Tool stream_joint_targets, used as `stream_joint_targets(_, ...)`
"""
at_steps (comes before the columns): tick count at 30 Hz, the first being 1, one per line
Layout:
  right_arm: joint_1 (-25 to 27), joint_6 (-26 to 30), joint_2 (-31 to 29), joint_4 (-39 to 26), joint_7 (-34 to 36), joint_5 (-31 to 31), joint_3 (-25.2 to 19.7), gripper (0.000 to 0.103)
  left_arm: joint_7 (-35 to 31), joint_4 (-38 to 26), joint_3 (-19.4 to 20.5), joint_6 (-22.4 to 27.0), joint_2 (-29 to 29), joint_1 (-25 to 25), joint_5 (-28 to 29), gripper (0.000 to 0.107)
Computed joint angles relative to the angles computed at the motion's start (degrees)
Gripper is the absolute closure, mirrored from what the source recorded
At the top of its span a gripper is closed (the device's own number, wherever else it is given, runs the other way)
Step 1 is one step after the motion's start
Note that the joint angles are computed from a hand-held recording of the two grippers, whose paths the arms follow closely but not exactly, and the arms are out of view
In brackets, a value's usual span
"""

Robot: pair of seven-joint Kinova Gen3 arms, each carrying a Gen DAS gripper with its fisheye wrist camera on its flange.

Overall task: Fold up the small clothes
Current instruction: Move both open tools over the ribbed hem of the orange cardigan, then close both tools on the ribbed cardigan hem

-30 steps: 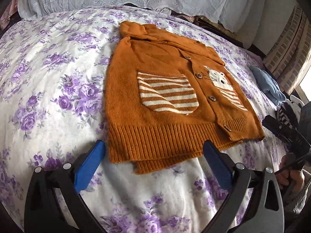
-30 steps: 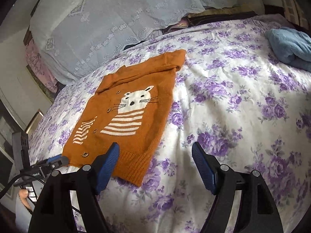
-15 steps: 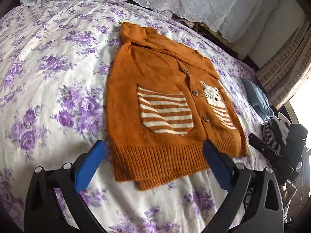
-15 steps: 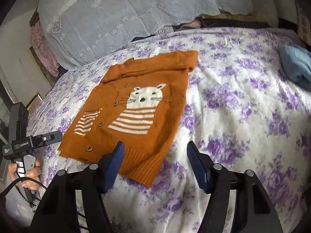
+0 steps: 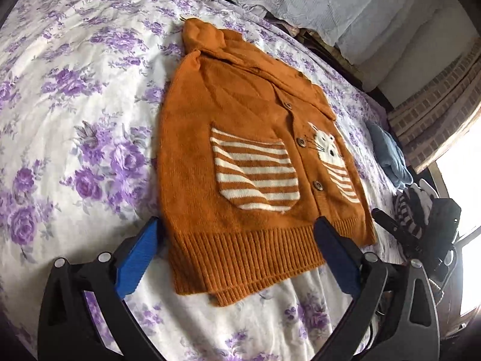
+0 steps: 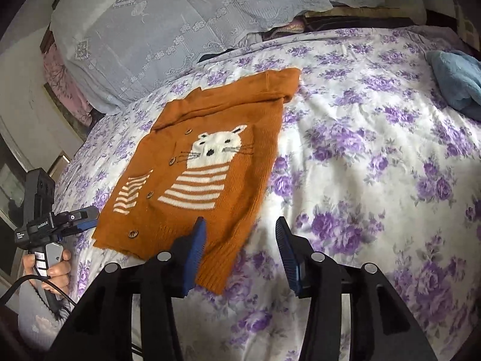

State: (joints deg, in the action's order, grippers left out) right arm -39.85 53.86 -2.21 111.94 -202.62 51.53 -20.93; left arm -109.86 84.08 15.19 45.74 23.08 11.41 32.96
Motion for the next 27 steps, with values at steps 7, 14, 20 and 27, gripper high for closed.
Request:
stream_joint_targets(7,15.6,-0.6,9.4,-13.2,16.3,2.4,-11.0,0.055,12.0,-10.3,-5.5,-0.2,2.0,11.2,-15.2,0.011)
stream_joint_targets(14,5.3,-0.6,13.4,-14.6,24.9,-4.2,-3.2,0.056,16.5,-6.4,-15.2,-2.6,2.6,22.9,-26.2,0.009)
stream_joint_targets(20,12.5,-3.9,3.1,-4.4,17.4,-4.3,-12.7,0.045,7.7,-0.9,-6.0,-2.4,-1.1,9.6,-13.8,0.009)
stream_joint_targets(27,13.7,-19.3,-5.0,7.9,1.1,-4.8,-5.2,0.031,-4.3,0.3,5.0,0.7,1.7,-4.7,0.5,0.009)
